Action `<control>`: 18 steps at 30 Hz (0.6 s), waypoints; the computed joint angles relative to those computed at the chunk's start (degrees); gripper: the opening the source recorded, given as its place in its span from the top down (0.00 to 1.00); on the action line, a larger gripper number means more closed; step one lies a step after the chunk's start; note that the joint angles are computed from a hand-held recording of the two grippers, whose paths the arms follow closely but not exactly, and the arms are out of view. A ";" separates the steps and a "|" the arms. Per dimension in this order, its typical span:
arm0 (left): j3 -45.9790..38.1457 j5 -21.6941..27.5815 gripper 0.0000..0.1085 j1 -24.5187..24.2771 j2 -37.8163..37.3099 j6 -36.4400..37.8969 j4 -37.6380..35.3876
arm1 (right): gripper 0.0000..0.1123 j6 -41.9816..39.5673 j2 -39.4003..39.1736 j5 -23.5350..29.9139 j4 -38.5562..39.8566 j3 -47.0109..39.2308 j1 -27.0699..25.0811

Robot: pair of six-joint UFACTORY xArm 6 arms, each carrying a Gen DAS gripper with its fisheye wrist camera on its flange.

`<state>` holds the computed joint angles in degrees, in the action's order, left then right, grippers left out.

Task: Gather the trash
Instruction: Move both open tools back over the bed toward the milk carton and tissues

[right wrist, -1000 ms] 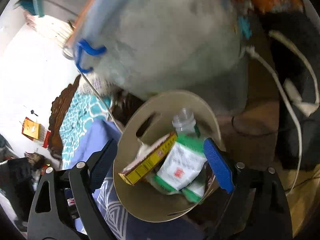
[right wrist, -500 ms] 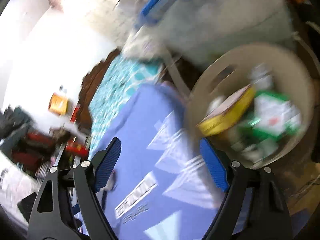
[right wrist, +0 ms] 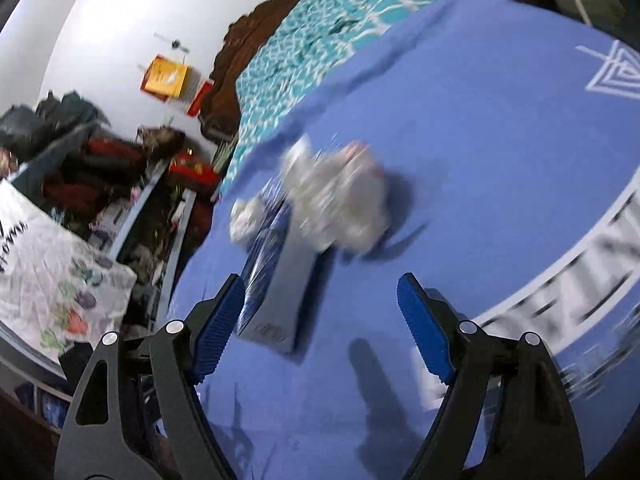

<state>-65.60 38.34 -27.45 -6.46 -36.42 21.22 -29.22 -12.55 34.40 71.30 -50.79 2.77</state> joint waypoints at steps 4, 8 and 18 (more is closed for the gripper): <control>3.32 0.55 0.28 2.57 -2.74 -2.70 3.63 | 0.29 3.47 -1.09 -8.05 -4.93 1.80 6.06; 7.18 -1.18 0.28 5.03 -5.39 -2.47 3.38 | 0.29 8.91 -4.12 -15.44 -13.47 6.11 9.96; 11.14 -5.43 0.28 6.37 -7.19 -2.67 3.32 | 0.29 26.82 -11.00 -30.07 -39.76 14.13 14.04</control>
<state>-54.46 32.91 -21.08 -13.65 -39.09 24.54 -2.40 -23.55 4.34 31.55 -36.66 16.81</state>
